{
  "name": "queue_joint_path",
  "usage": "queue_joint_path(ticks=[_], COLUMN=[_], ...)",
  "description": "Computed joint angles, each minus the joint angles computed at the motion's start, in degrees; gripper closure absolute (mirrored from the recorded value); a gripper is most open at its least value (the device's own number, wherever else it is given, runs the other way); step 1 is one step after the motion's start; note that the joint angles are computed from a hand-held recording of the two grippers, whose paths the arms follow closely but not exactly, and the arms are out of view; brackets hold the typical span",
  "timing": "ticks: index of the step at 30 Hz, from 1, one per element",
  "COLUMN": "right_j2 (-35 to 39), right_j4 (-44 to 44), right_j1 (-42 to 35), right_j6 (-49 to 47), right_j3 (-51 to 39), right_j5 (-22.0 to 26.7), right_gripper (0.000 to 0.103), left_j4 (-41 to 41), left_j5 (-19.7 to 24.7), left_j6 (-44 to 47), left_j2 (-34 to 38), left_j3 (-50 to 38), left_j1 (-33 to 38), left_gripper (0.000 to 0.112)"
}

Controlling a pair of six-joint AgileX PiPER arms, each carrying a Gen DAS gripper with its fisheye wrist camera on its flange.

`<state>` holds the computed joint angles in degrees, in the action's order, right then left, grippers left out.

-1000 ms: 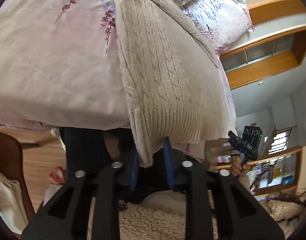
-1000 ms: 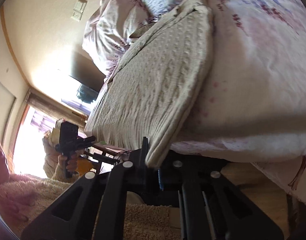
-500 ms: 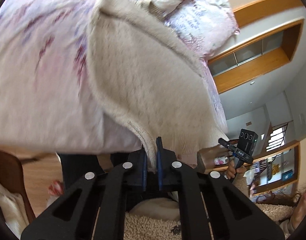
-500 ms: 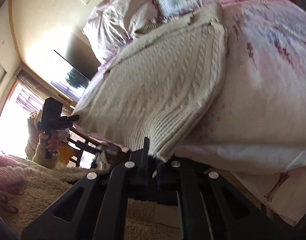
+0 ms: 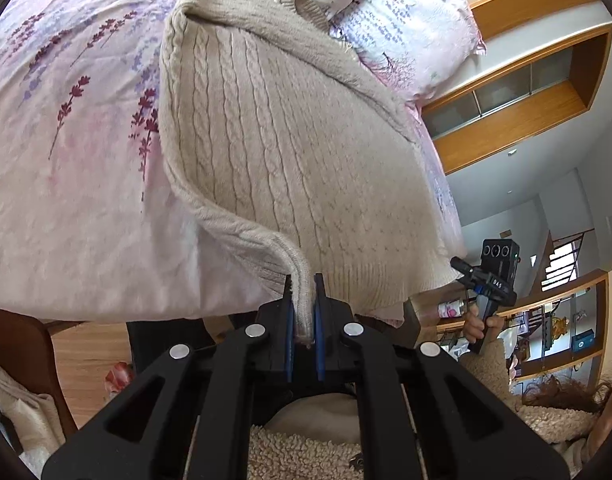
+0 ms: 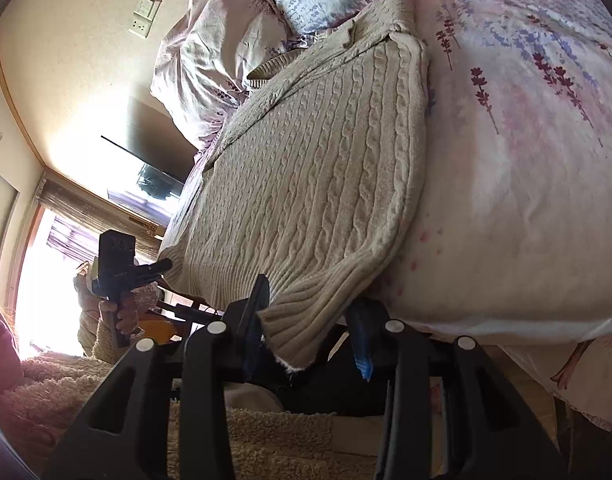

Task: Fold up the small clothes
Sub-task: 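Lower the folded hem onto the sweater and open both tools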

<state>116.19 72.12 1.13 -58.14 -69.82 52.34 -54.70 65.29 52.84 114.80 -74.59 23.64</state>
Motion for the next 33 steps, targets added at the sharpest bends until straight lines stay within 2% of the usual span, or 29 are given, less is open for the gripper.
queue_joint_path(ticks=[1,4,5,12,20,26,33], right_j2=[-0.3,-1.1,-1.2,-1.8,-4.2,-4.5,-0.1], right_j4=[-0.4,-1.6,-1.5,4.1,12.5,18.3,21.7], right_j1=[0.0,1.0,1.1,0.8,1.7,4.4,8.3], right_j6=[-0.1,-0.3,-0.6,-6.4,-12.1,-16.0,-16.1], right_j3=[0.3,0.4,0.6,0.8,-1.2,-4.9,-16.2], right_j5=[-0.3,-1.9,-2.2,-1.6,-5.1,-12.4,-26.3], right_gripper=[0.066,0.085,0.087,0.09,0.09,0.09,0.09], left_j4=[0.3,1.1,1.7,0.7,-4.6,-8.3,-8.7], left_j5=[0.2,0.9,0.6,-1.1,-3.4,-4.5,-6.4], left_j6=[-0.4,-1.9,-2.3,-1.2,3.0,1.5,-9.3], left_j2=[0.3,1.0,0.8,0.1,-2.4,0.2,8.8], left_j3=[-0.3,-0.7,-0.6,0.9,-1.1,-8.9,-28.2], left_j1=[0.1,0.6,0.7,1.8,1.9,2.8,0.4], left_gripper=[0.105,0.104,0.104,0.105,0.106,0.106,0.106])
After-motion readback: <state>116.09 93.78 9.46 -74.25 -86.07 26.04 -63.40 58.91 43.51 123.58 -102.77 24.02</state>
